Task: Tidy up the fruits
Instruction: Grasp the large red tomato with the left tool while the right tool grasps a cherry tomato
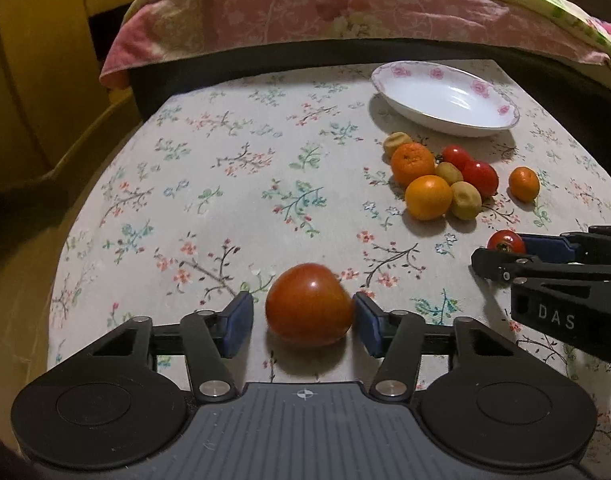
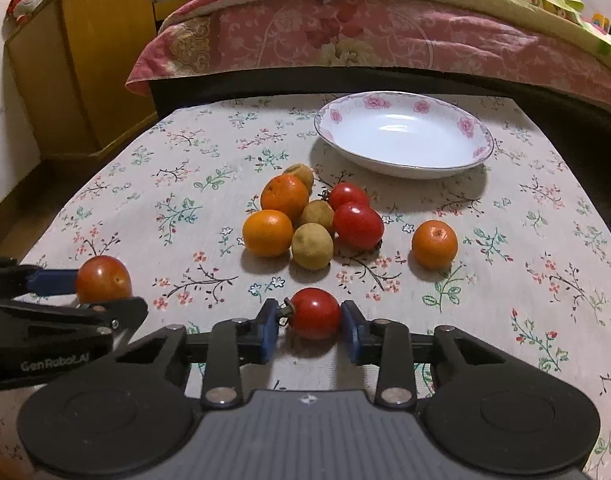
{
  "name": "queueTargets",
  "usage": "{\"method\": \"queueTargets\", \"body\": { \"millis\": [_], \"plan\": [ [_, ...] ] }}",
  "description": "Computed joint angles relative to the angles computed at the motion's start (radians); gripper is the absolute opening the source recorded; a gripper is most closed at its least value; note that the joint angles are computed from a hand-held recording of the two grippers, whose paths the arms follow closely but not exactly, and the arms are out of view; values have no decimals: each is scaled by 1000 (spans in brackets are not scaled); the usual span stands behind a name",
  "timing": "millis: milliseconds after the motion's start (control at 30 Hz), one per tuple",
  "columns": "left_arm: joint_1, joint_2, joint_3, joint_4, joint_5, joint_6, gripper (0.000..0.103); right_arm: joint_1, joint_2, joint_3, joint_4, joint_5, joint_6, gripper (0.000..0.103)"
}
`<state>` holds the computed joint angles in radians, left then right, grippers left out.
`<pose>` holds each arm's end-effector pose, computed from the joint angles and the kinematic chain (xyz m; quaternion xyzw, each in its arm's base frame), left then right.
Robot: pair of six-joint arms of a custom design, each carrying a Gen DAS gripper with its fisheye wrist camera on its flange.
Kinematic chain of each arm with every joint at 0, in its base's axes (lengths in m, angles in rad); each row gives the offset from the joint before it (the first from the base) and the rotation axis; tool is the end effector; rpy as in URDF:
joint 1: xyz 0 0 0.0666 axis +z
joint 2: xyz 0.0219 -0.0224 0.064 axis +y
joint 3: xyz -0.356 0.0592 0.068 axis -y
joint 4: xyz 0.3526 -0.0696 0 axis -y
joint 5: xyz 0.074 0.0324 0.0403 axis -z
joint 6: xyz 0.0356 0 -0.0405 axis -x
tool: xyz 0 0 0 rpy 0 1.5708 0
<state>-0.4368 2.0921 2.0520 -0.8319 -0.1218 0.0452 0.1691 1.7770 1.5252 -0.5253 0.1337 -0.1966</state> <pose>0.6184 -0.2844 0.3075 0.1620 0.9240 -0.0260 0.3455 0.5732 0.0926 0.3005 0.0385 0.9198 0.0095 0.3904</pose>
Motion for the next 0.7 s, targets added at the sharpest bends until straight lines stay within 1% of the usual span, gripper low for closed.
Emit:
{"method": "queueTargets", "body": {
  "millis": [133, 300, 500, 633, 700],
  "plan": [
    [-2, 9, 15, -2, 6, -9, 54, 0, -8, -14, 11, 7, 16, 31],
    [3, 10, 18, -5, 21, -9, 52, -3, -7, -7, 1, -6, 6, 31],
    [0, 15, 29, -18, 12, -12, 52, -6, -16, -15, -3, -5, -2, 31],
    [4, -4, -2, -12, 18, 2, 57, -10, -15, -9, -17, -10, -15, 31],
    [3, -4, -1, -13, 13, 0, 57, -11, -17, -11, -16, -14, -21, 31]
  ]
}}
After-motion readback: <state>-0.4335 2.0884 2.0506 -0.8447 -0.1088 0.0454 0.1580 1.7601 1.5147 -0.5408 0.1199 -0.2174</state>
